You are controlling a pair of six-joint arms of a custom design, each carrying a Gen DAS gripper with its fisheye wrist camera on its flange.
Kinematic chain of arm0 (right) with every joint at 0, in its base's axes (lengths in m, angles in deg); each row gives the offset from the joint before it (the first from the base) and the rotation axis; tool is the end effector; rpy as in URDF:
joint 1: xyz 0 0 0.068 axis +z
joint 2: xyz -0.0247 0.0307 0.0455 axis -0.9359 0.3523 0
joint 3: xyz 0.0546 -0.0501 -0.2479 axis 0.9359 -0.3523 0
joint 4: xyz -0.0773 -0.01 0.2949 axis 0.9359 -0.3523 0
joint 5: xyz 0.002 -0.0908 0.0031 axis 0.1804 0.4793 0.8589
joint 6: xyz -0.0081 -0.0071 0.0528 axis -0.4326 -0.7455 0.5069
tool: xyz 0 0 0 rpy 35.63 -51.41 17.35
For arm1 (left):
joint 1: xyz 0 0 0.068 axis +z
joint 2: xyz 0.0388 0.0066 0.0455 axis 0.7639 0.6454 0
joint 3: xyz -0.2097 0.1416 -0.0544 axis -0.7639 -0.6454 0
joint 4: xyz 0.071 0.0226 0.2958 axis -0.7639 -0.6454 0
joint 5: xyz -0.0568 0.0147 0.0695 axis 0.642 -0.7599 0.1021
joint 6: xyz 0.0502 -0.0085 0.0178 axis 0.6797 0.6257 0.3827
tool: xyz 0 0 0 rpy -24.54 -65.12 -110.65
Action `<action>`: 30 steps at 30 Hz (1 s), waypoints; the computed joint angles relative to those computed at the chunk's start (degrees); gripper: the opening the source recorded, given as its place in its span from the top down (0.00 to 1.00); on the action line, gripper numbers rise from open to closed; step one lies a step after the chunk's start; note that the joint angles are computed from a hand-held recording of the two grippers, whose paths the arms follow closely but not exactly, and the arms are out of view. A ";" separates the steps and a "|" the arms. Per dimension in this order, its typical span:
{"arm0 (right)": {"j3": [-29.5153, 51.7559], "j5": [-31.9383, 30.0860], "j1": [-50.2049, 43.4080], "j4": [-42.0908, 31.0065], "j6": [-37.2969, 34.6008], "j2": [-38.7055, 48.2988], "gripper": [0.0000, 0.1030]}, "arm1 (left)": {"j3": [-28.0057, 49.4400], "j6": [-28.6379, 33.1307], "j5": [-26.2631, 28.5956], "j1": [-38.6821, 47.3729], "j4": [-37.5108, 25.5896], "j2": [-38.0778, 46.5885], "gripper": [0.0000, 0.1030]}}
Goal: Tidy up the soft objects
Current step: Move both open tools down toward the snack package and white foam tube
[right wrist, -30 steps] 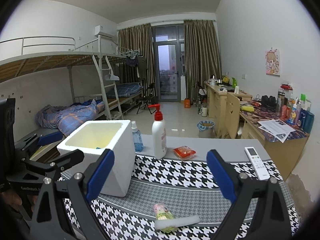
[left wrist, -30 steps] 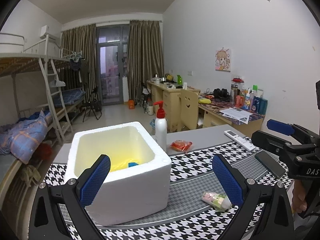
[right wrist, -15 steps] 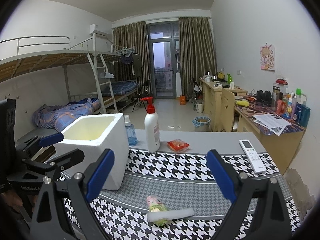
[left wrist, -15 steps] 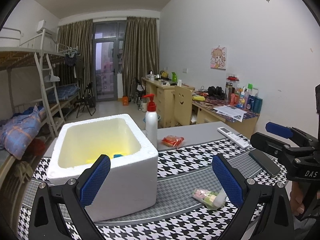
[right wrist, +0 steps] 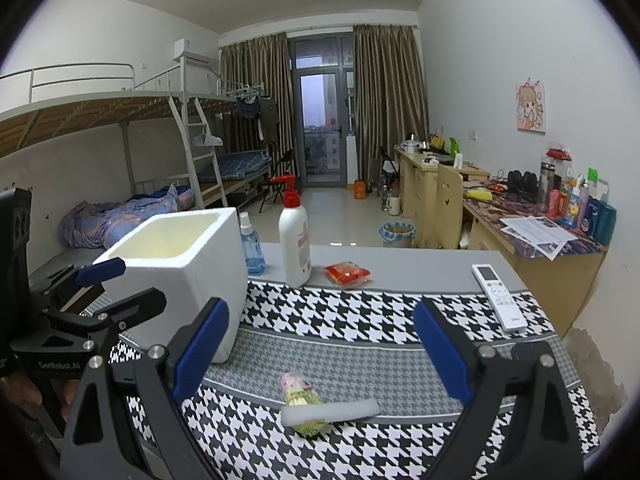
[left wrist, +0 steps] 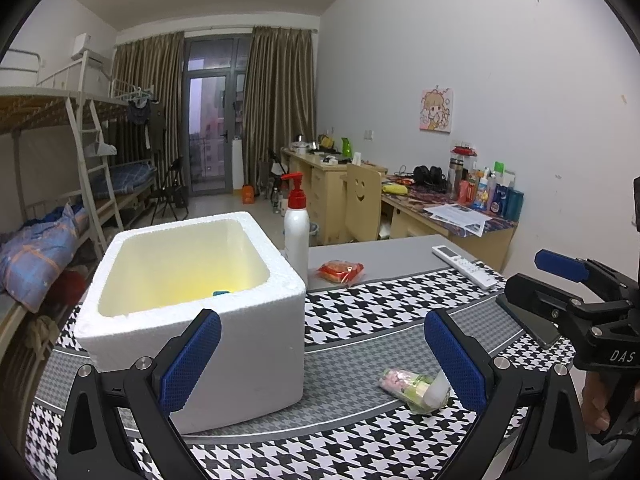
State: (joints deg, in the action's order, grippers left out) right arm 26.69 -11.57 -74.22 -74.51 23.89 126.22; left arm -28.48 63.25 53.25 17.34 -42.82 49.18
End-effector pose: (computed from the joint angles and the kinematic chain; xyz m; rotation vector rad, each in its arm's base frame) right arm 0.2310 -0.0074 0.2244 -0.2374 1.9700 0.2239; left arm 0.1847 -0.1073 0.2523 0.2408 1.9792 -0.2269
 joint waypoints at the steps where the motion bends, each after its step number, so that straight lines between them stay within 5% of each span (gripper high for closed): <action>1: -0.07 -0.12 -0.16 -0.02 -0.06 0.12 0.07 | -0.16 0.11 -0.10 -0.12 0.21 0.04 0.01; 30: -2.41 -0.66 -1.87 1.06 -0.85 6.47 0.07 | -2.93 0.13 1.42 -1.29 3.46 3.77 0.01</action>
State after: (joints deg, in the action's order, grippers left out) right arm 24.28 -12.22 -76.09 -73.45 23.04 132.69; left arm -31.41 63.38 54.67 16.05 -39.36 52.95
